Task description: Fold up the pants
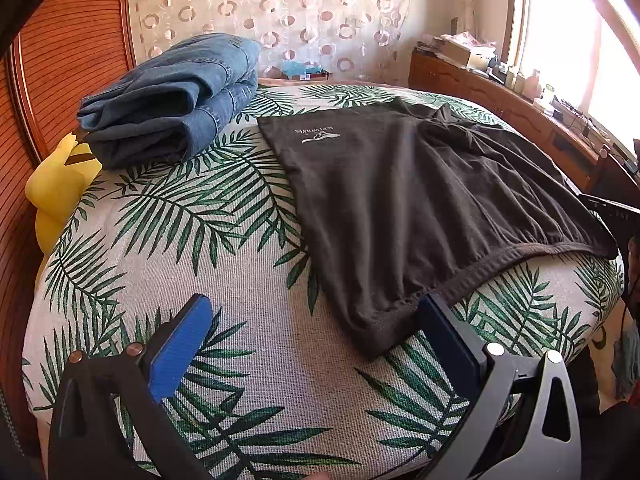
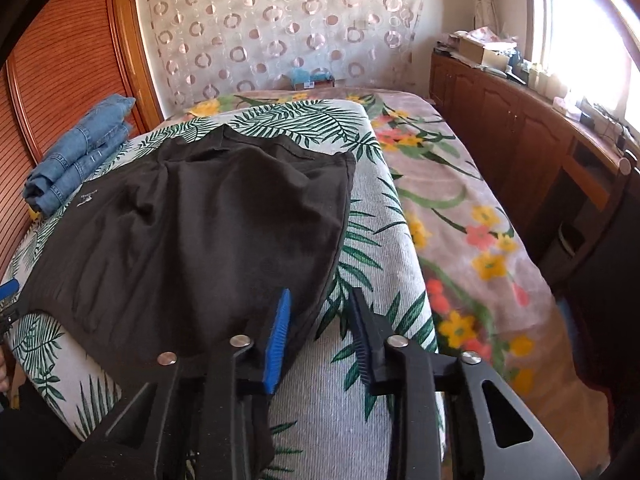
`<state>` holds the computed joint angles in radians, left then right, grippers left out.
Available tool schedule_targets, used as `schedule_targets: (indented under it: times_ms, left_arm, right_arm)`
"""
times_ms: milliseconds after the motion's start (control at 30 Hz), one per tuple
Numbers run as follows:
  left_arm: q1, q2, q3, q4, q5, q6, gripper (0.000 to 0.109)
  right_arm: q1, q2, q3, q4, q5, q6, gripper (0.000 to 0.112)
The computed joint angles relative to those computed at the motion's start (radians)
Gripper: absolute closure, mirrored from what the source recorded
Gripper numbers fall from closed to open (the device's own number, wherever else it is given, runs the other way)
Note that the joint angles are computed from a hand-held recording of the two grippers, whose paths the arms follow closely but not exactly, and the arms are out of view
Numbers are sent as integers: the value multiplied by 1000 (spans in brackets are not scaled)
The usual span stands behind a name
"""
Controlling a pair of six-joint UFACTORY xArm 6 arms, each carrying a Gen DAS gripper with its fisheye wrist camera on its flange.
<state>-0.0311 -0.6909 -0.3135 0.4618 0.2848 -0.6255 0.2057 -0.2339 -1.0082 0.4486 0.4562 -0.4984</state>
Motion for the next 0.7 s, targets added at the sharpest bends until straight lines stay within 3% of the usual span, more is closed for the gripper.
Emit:
schedule_targets:
  times_ms: [67, 333, 433, 600, 700]
  left_arm:
    - [0, -2, 2, 0, -1, 0, 6]
    - [-1, 1, 0, 1, -1, -1, 6]
    - [-8, 0, -17, -7, 28, 9, 6]
    - [-16, 11, -58, 18, 9, 19, 6]
    - [-29, 63, -100, -6, -10, 50, 6]
  right_arm:
    - [1, -6, 6, -16, -6, -8, 109]
    - [-11, 31, -38, -53, -4, 22, 110]
    - [-18, 44, -65, -2, 10, -22, 110]
    - [-37, 116, -167, 47, 48, -71, 80]
    - [-31, 186, -250, 39, 69, -65, 78]
